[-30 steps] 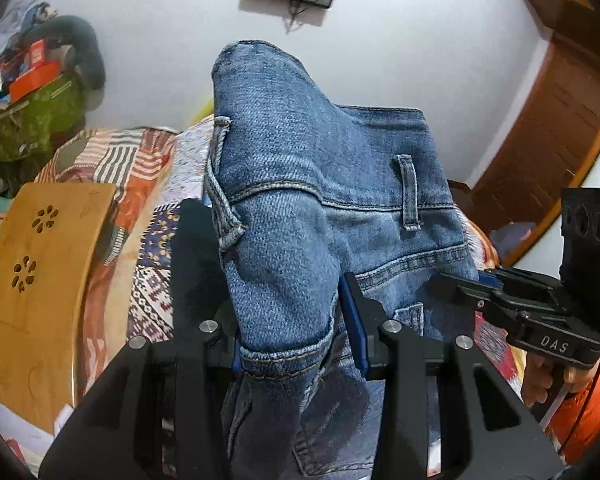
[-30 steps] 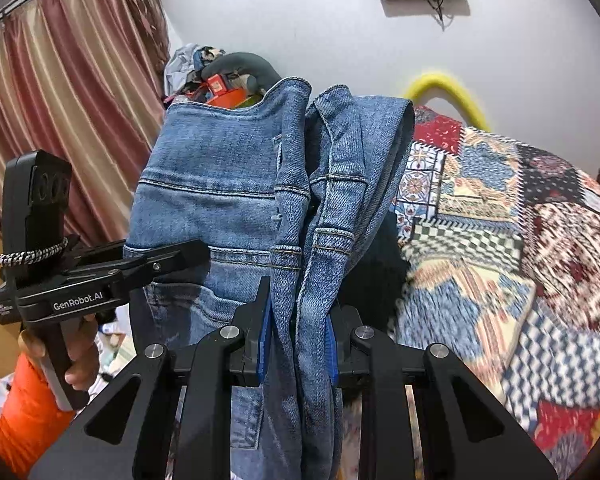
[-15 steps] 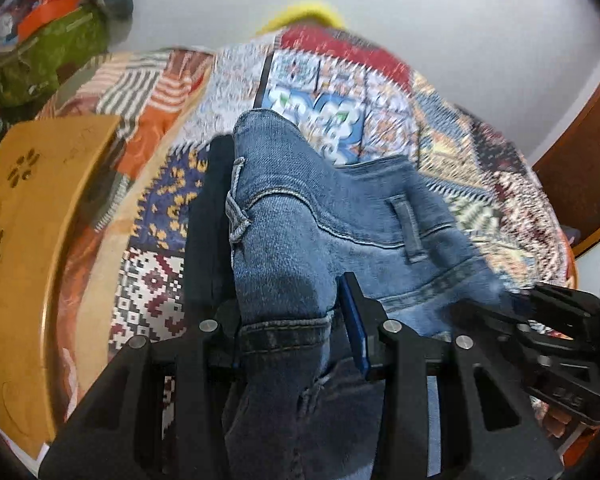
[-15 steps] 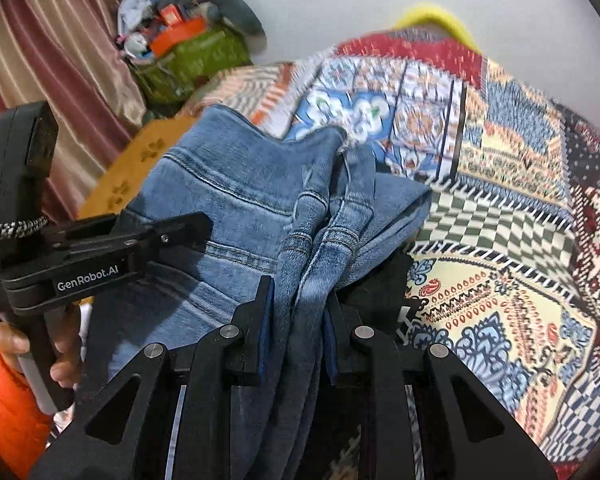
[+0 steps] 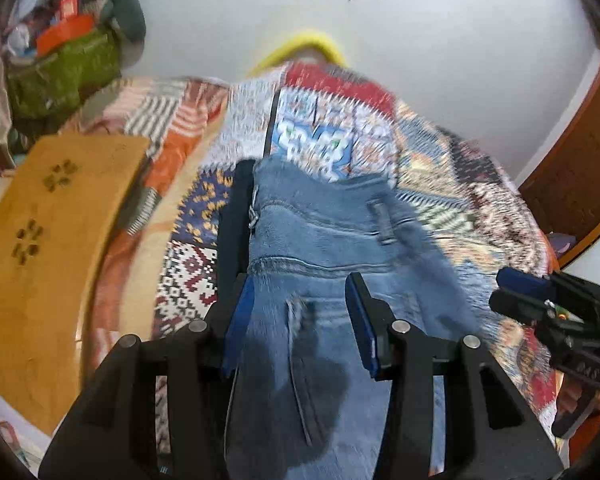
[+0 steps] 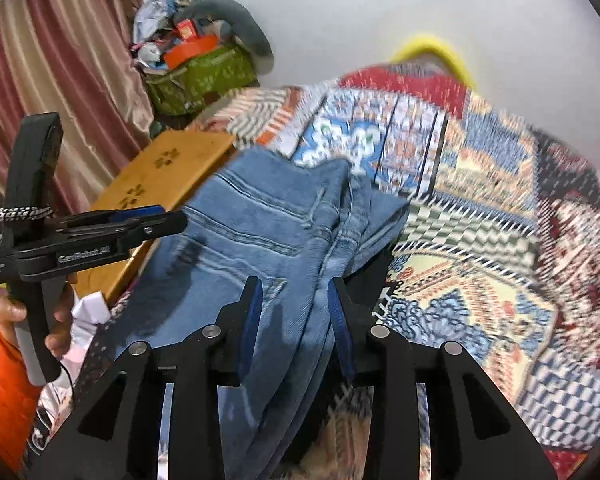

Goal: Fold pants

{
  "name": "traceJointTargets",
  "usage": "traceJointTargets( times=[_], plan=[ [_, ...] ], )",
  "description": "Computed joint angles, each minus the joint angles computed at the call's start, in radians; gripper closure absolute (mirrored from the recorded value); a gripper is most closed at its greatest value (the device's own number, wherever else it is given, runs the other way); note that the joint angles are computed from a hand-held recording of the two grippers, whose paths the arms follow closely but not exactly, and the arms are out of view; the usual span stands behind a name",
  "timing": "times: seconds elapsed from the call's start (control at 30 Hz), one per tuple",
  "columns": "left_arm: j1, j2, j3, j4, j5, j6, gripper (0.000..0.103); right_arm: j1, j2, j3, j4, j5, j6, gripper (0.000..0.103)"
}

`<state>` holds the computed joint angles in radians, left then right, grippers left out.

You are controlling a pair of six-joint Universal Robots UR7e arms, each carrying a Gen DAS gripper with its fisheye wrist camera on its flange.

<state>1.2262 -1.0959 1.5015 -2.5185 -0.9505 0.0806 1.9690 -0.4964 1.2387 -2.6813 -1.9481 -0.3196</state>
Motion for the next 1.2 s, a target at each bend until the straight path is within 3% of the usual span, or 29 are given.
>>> traceJointTargets(
  times=[0.2, 0.33, 0.5, 0.6, 0.73, 0.87, 0.93, 1.0, 1.03, 1.1, 1.2],
  plan=[
    [-0.144, -0.180, 0.178, -0.092, 0.062, 0.045, 0.057, 0.061, -0.135, 0.154, -0.151, 0.056, -0.010, 0.072],
    [-0.275, -0.312, 0.295, -0.135, 0.126, 0.048, 0.057, 0.107, -0.245, 0.276, -0.257, 0.133, -0.006, 0.072],
    [-0.450, -0.449, 0.433, -0.223, 0.223, 0.091, 0.055, 0.184, -0.340, 0.410, -0.415, 0.124, -0.057, 0.073],
    [-0.573, -0.501, 0.541, -0.368, 0.361, 0.149, 0.055, 0.222, -0.387, 0.492, -0.515, 0.137, -0.070, 0.072],
    [-0.689, -0.549, 0.653, -0.497, 0.471, 0.208, 0.053, 0.271, -0.428, 0.589, -0.659, 0.131, -0.082, 0.072],
    [-0.778, -0.627, 0.739, -0.478, 0.515, 0.133, 0.050, 0.317, -0.428, 0.657, -0.801, 0.065, -0.114, 0.072],
    [-0.815, -0.653, 0.772, -0.490, 0.540, 0.122, 0.038, 0.329, -0.428, 0.676, -0.832, 0.046, -0.110, 0.062],
    [-0.843, -0.665, 0.795, -0.521, 0.561, 0.133, 0.031, 0.334, -0.429, 0.697, -0.864, 0.038, -0.090, 0.040],
    [-0.857, -0.676, 0.807, -0.515, 0.567, 0.128, 0.028, 0.336, -0.425, 0.703, -0.887, 0.030, -0.083, 0.036],
    [-0.871, -0.686, 0.819, -0.508, 0.579, 0.115, 0.009, 0.344, -0.419, 0.710, -0.920, 0.001, -0.075, 0.027],
    [-0.894, -0.664, 0.840, -0.619, 0.623, 0.175, 0.000, 0.351, -0.413, 0.712, -0.942, -0.028, -0.070, 0.008]
  ],
)
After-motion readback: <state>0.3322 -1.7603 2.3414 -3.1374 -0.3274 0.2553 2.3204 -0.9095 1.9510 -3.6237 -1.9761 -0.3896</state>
